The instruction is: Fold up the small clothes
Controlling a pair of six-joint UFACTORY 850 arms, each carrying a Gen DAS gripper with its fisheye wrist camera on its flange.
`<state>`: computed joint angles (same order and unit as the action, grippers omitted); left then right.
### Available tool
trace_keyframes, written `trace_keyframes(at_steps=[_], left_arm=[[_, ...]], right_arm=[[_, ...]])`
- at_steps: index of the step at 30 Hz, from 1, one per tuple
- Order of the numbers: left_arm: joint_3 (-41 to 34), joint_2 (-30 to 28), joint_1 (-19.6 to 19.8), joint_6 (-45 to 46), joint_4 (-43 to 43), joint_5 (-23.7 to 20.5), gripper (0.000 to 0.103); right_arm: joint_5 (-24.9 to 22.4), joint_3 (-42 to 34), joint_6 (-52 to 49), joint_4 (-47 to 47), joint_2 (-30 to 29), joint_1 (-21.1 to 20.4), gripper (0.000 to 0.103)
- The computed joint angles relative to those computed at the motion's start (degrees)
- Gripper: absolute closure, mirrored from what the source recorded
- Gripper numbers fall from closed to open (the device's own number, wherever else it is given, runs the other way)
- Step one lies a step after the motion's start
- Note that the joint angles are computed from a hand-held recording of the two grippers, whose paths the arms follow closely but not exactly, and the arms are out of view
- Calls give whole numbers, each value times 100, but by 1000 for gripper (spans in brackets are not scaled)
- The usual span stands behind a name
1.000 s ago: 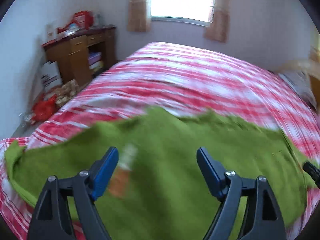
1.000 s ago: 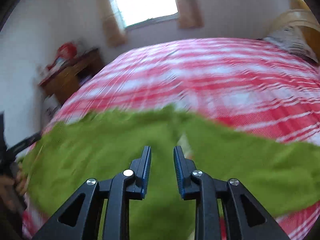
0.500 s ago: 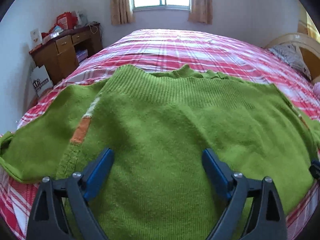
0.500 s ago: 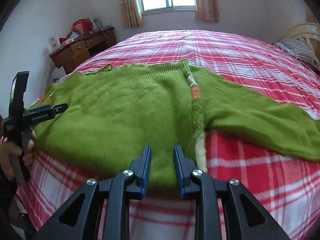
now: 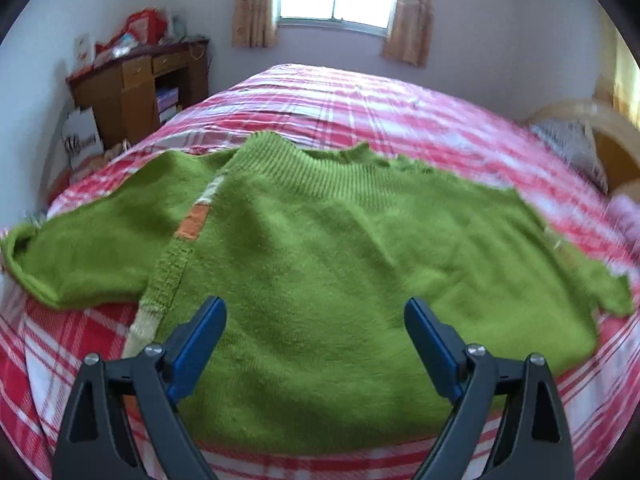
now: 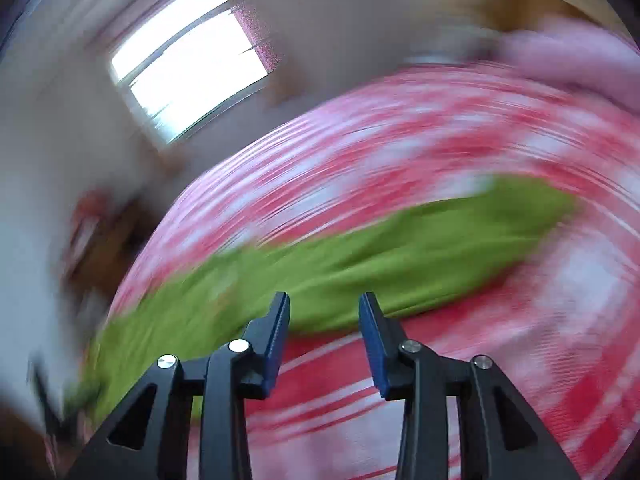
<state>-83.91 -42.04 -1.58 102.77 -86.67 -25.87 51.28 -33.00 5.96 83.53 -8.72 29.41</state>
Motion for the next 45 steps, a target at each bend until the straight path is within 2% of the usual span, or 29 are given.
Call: trace_keyframes(at_steps=[2, 4, 7, 9, 13, 16, 22, 30, 32, 35, 37, 39, 40, 41, 42, 45], left_arm=[[-133, -36, 29, -653, 336, -202, 9], [-218, -60, -6, -930, 519, -173, 9], [-172, -9, -99, -758, 456, 43, 9], [-102, 36, -131, -556, 356, 104, 9], [-7, 86, -134, -403, 313, 149, 9], [-43, 49, -137, -540, 423, 252, 9], [-146, -43, -121, -831, 673, 281, 9], [-89, -26, -109, -629, 571, 308, 9], [-67, -1, -91, -241, 289, 367, 9], [-240, -41, -21, 127, -56, 384, 9], [-589, -182, 20, -109, 99, 378, 9], [-1072, -422, 37, -453, 345, 294, 9], [-1349, -569, 24, -647, 493, 310, 9], [-1775, -803, -8, -976, 795, 336, 9], [-2125, -993, -37, -1542, 1336, 295, 9], [-3471, -1808, -152, -3341, 3016, 95, 10]], right_arm=[[92, 561, 1011, 94, 341, -190, 65], [-43, 974, 1641, -5, 572, -509, 65], [-452, 1210, 2148, -718, 586, -1131, 66], [-450, 1276, 2783, -1249, 477, -1359, 66], [-287, 1220, 3228, -1585, 348, -1559, 66], [-391, 1118, 2921, -1477, 348, -1618, 66], [-346, 1118, 2801, -1495, 322, -1565, 65], [-285, 1164, 3005, -1574, 312, -1548, 65], [-388, 1125, 2759, -1291, 381, -1471, 66], [-375, 827, 1756, -306, 401, -991, 65], [-226, 436, 803, 58, 266, -630, 65], [-182, -42, -19, -179, 4, -463, 65], [-399, -262, -253, -657, -121, -531, 65], [-852, -636, -536, -1257, -330, -667, 65], [-1144, -854, -580, -1782, -477, -800, 65], [-2008, -1918, -1463, -2351, -1180, -1128, 66]])
